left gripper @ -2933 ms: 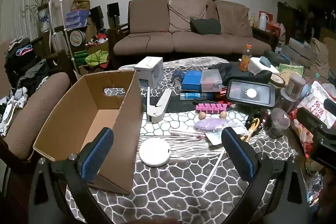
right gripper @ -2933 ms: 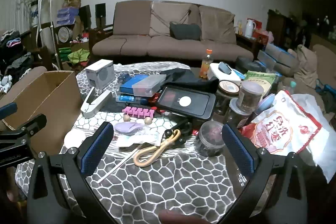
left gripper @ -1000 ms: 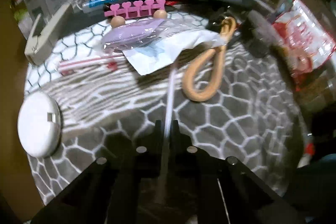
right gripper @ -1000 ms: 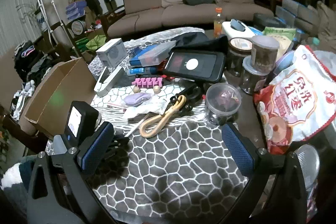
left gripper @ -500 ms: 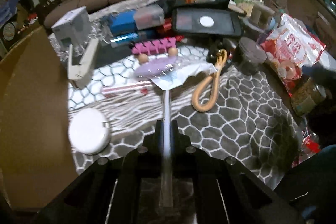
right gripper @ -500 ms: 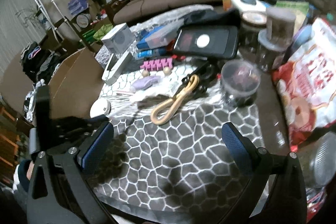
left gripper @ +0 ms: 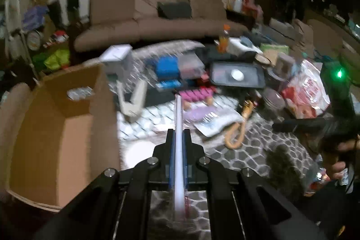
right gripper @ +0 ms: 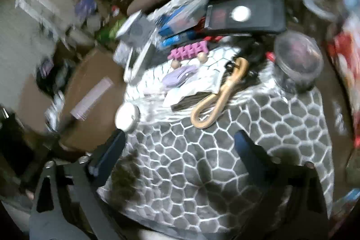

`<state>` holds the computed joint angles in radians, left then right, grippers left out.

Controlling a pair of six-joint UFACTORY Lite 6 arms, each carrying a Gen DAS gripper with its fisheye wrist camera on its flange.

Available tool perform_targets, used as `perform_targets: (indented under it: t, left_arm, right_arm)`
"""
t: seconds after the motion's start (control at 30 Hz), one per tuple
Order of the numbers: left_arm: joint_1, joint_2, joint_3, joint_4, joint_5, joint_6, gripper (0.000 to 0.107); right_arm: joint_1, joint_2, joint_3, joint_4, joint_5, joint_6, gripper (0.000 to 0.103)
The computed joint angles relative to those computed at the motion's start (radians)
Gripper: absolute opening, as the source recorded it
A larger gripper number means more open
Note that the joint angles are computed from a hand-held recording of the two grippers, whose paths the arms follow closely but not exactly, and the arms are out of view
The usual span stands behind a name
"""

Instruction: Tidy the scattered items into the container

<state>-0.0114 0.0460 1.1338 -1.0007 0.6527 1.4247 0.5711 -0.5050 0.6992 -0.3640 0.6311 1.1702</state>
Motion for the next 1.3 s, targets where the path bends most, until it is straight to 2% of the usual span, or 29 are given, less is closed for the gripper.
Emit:
perform_targets:
  t: [0.07,0.13,0.2,0.23,0.37,0.43,0.5,0.57,0.67,0.8,0.83,0.87,0.9,0.93,0.97,1.07,1.3]
  left_arm:
    - [0.025,-0.025,-0.001,-0.012,-0.022,0.021,0.006]
    - [0.051,-0.043,0.004,-0.023,-0.041,0.031,0.006]
    - [0.077,-0.047,0.023,-0.033,-0.041,0.031,0.006]
    - [0.087,-0.048,0.032,-0.041,-0.049,0.036,0.006]
    - [0.127,-0.024,0.077,-0.052,-0.062,0.032,0.006]
    - [0.152,0.002,0.108,-0.044,-0.045,0.023,0.006]
    - [0.168,0.028,0.128,-0.033,-0.041,0.017,0.006]
    - [0.192,0.058,0.146,-0.021,-0.032,0.014,0.006]
    - [0.232,0.104,0.190,-0.009,0.019,0.006,0.006]
    - [0.252,0.145,0.232,0.000,0.029,-0.008,0.006]
    - [0.255,0.154,0.242,0.003,0.031,-0.015,0.006]
    - [0.259,0.168,0.258,0.014,0.041,-0.031,0.006]
    - [0.261,0.175,0.266,0.020,0.051,-0.041,0.006]
    - [0.262,0.182,0.276,0.024,0.061,-0.048,0.006]
    - [0.262,0.188,0.285,0.027,0.070,-0.054,0.006]
    - [0.254,0.168,0.261,0.014,0.048,-0.034,0.006]
    - [0.246,0.163,0.249,0.025,0.024,-0.032,0.006]
  right_arm:
    - [0.132,0.190,0.148,-0.204,0.122,0.052,0.078]
    - [0.197,0.356,0.263,-0.301,0.140,0.003,0.066]
    - [0.182,0.497,0.363,-0.274,0.073,-0.118,0.047]
    - [0.176,0.569,0.415,-0.280,0.051,-0.151,0.044]
    - [0.163,0.846,0.645,-0.372,0.070,-0.246,0.042]
    - [0.125,0.975,0.776,-0.353,0.061,-0.341,0.041]
    - [0.091,1.079,0.889,-0.334,0.052,-0.435,0.034]
    - [0.057,1.195,1.030,-0.258,0.047,-0.582,0.034]
    - [0.015,1.386,1.283,-0.054,0.109,-0.840,0.034]
    - [-0.001,1.544,1.476,-0.045,0.225,-0.906,0.034]
    - [-0.008,1.554,1.477,-0.030,0.232,-0.922,0.034]
    - [-0.013,1.535,1.436,-0.025,0.210,-0.923,0.029]
    - [-0.017,1.496,1.361,-0.027,0.163,-0.899,0.017]
    - [-0.015,1.472,1.315,-0.044,0.138,-0.862,0.017]
    - [-0.013,1.468,1.309,-0.058,0.138,-0.844,0.015]
    - [-0.007,1.457,1.320,-0.080,0.132,-0.791,0.001]
    - [-0.048,1.263,1.183,-0.018,0.008,-0.748,0.001]
